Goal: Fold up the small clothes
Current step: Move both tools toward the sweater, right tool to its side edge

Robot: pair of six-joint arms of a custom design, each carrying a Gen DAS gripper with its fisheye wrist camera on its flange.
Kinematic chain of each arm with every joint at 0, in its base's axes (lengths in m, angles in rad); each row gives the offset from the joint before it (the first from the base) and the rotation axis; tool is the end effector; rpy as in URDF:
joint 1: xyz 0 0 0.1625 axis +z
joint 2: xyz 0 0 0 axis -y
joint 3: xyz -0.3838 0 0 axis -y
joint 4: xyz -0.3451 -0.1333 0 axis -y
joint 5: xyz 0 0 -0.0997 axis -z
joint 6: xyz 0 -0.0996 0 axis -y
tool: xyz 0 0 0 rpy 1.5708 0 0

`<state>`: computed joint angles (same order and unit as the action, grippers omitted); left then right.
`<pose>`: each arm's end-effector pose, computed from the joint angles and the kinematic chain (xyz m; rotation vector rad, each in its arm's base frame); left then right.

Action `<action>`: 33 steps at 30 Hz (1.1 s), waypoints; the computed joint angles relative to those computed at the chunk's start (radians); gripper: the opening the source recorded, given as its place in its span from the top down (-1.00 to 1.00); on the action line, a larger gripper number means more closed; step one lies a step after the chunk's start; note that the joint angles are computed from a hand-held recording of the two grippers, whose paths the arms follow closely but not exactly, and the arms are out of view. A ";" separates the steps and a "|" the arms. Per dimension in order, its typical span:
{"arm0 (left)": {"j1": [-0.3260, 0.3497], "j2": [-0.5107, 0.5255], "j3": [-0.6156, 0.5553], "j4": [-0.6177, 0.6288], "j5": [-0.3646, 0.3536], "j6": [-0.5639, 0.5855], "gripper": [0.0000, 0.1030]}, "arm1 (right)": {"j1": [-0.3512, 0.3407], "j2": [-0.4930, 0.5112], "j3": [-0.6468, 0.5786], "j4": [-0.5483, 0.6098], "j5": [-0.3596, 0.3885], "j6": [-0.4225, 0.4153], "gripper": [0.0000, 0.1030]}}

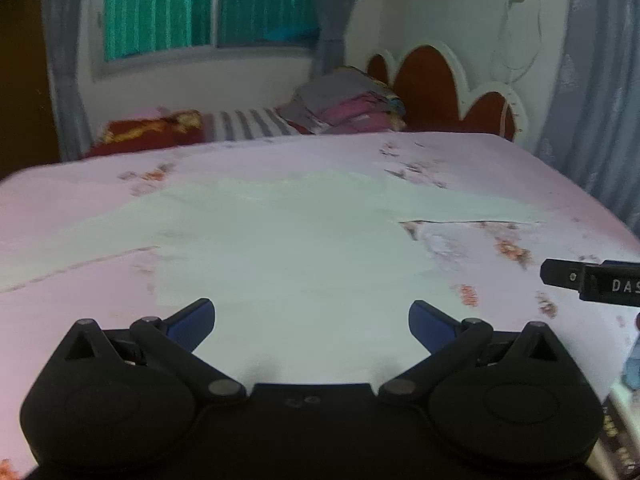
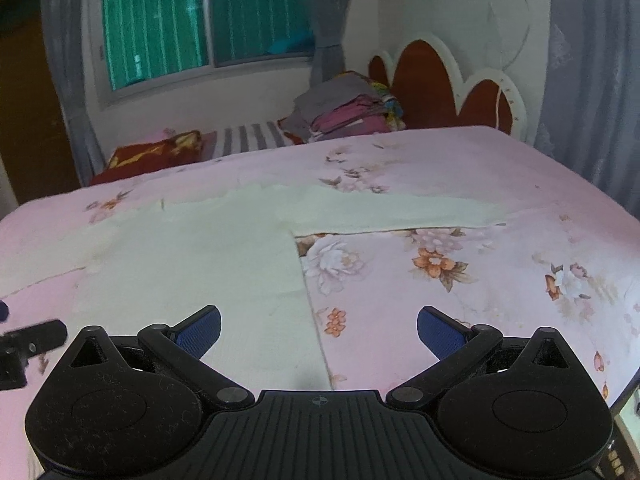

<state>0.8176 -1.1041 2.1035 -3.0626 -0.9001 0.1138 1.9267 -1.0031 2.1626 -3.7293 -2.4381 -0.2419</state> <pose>-0.1887 -0.4866 0.1934 0.8578 2.3784 -0.8768 0.2114 -0.4041 0.2188 0.1097 -2.1321 1.1822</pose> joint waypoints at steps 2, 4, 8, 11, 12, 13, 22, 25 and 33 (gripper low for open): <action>0.013 0.027 -0.029 0.008 -0.033 -0.010 -1.00 | -0.020 -0.011 0.003 -0.015 0.004 -0.007 -1.00; 0.016 0.070 -0.059 -0.003 -0.025 -0.002 -0.99 | -0.059 -0.040 0.010 -0.006 0.025 0.003 -1.00; 0.015 0.171 -0.128 -0.061 0.024 0.018 -0.99 | -0.134 -0.085 0.004 0.032 0.072 -0.005 -1.00; 0.022 0.232 -0.203 -0.037 0.042 0.010 -0.99 | -0.212 -0.108 -0.028 0.069 0.126 -0.005 -1.00; 0.023 0.253 -0.227 -0.042 0.048 0.007 -0.99 | -0.241 -0.120 -0.040 0.092 0.152 0.000 -1.00; 0.025 0.280 -0.256 -0.050 0.053 0.010 -0.99 | -0.277 -0.136 -0.053 0.113 0.196 -0.002 -1.00; 0.062 0.531 -0.589 0.082 0.085 -0.065 -0.99 | -0.501 -0.134 -0.270 0.187 0.404 -0.034 -0.99; 0.066 0.590 -0.659 0.099 0.107 -0.065 -0.96 | -0.550 -0.109 -0.348 0.237 0.434 -0.018 -0.16; 0.075 0.663 -0.764 0.118 0.154 -0.049 -0.88 | -0.665 -0.064 -0.482 0.343 0.505 0.109 -0.10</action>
